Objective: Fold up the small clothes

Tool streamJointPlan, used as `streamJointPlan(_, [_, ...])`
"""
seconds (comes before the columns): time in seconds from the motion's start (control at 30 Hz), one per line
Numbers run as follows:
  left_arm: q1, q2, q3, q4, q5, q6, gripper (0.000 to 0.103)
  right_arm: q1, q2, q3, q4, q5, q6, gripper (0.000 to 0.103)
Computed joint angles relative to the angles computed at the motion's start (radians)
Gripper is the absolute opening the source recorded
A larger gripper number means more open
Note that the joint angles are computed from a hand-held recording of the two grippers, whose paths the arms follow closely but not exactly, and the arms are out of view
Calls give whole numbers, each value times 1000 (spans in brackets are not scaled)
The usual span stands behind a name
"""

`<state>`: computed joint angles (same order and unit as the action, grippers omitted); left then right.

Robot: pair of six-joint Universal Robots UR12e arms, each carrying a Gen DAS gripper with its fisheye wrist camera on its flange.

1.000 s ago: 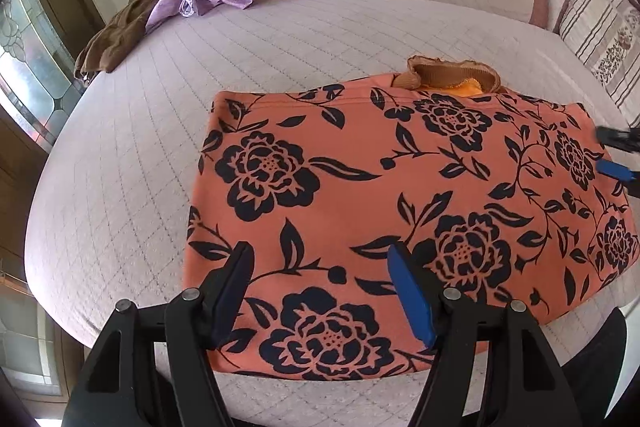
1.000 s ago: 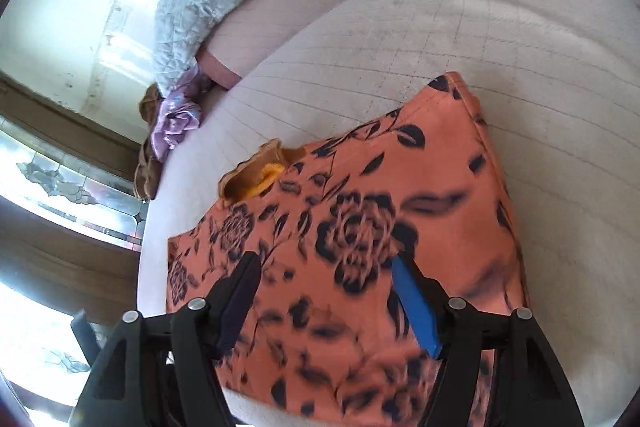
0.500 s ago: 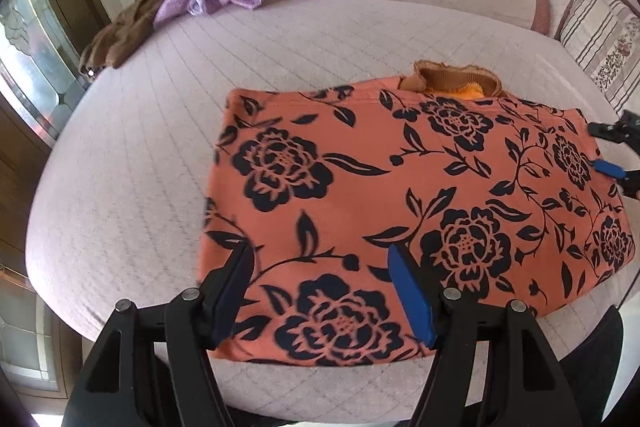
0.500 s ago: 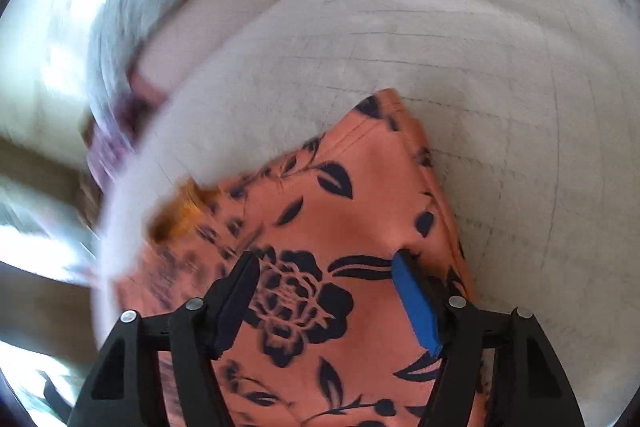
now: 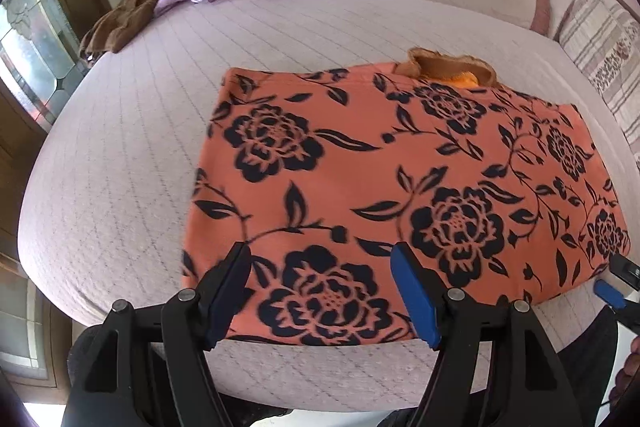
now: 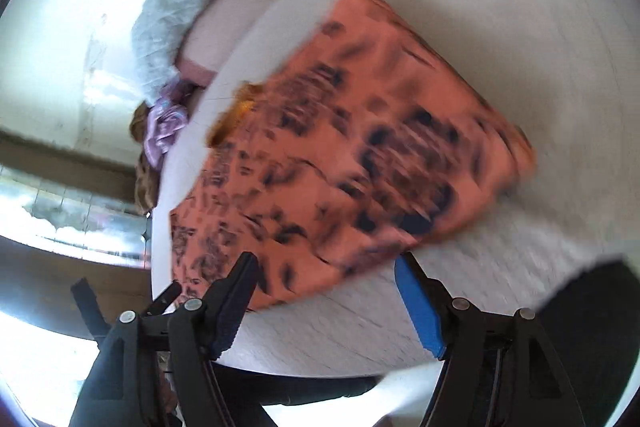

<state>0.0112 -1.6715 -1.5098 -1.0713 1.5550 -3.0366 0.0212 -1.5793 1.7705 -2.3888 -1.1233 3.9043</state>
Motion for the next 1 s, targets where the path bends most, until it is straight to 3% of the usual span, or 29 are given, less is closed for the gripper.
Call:
streamJointPlan(0.17, [-14,3,-4,7,8,17,73,-34,-5,68,-165,-3,189,74])
streamJointPlan(0.27, [-20,2,-4,0,18,15,73,-47,11,70,-228,-26,248,74])
streamJointPlan(0.3, [-24,1,-4,-1,26,18,73,-49,16,66,-239,-33,260,69])
streamJointPlan(0.33, [-27,0,-3,2,31,20,73,-47,19,61,-245,-49,258,54])
streamJointPlan(0.4, [-34,-5,0,11,38,22,73,-38,23,37,-195,-97,217,38])
streamJointPlan(0.57, [-57,-25,21,28,40,29,73,-36,22,22,-157,-123,169,41])
streamJointPlan(0.6, [-63,-30,27,26,41,31,73,-38,23,22,-152,-117,166,59])
streamJointPlan(0.63, [-69,-36,33,23,41,35,73,-46,21,33,-173,-99,173,71])
streamJointPlan(0.73, [-87,-49,38,46,43,43,73,-50,27,40,-214,-102,174,71])
streamJointPlan(0.77, [-92,-52,39,47,49,44,73,-50,30,37,-212,-103,159,68])
streamJointPlan(0.8, [-99,-61,43,45,62,50,73,-47,35,26,-195,-120,135,36])
streamJointPlan(0.83, [-105,-68,45,40,79,54,73,-41,42,1,-137,-140,90,17])
streamJointPlan(0.9, [-109,-75,45,35,91,61,73,-27,42,-28,-110,-179,36,16])
streamJointPlan(1.0, [-100,-68,40,37,75,49,73,33,37,-87,-94,-339,-85,15])
